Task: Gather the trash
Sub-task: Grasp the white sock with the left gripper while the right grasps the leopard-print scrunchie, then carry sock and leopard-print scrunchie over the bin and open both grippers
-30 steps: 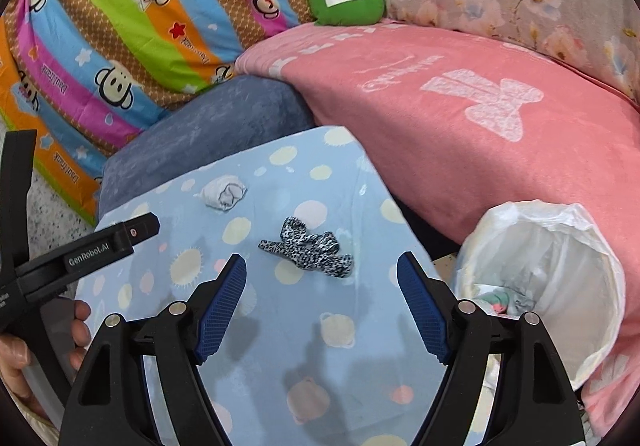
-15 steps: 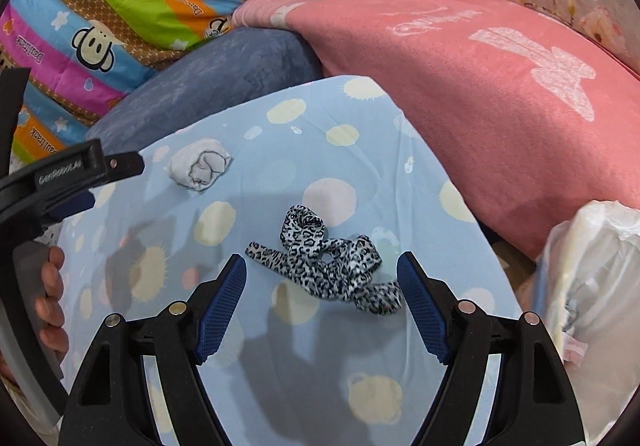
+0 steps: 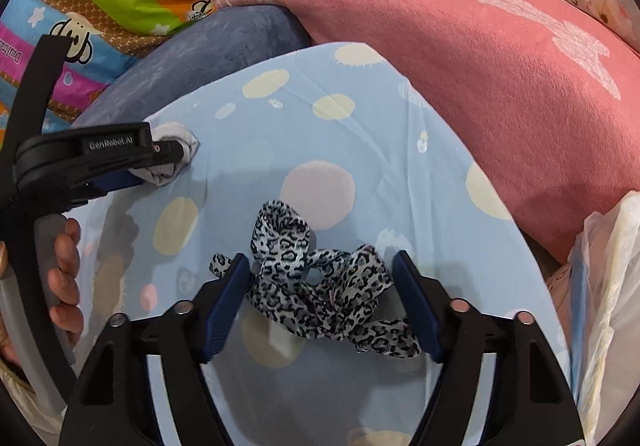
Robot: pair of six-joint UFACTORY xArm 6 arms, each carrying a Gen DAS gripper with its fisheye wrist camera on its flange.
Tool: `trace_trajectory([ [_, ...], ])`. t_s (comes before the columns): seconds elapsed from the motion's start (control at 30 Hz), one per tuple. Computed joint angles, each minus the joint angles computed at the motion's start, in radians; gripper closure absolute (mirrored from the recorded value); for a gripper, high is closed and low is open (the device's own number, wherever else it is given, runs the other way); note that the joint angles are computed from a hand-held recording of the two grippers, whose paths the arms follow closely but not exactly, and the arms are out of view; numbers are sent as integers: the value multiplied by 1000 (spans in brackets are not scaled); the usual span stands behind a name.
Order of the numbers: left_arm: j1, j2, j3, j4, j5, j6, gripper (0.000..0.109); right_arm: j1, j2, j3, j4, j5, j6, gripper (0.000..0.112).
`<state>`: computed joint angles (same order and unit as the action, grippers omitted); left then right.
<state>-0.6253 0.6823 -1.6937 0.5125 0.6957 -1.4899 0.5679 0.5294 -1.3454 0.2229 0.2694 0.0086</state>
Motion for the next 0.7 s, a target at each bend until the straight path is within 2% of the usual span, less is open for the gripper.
trace_trajectory([
  [0.07, -7, -7, 7, 16, -1, -8, 64, 2, -9, 21, -96, -20, 63, 52],
  [0.1, -9, -10, 11, 16, -4, -6, 70, 3, -13, 28, -122, -24, 75, 63],
  [0.17, -18, -19, 18, 22, 6, -16, 73, 3, -24, 41, -157, -22, 96, 74],
  [0.27, -34, -38, 39, 21, 4, -36, 77, 8, -44, 59, -54, -6, 17, 98],
  [0.4, -65, -63, 59, 25, 15, -63, 77, 12, -86, 105, 18, -1, -27, 102],
  [0.7, -163, -118, 49, 77, 75, -127, 77, 3, -284, 269, 68, -82, -60, 102],
])
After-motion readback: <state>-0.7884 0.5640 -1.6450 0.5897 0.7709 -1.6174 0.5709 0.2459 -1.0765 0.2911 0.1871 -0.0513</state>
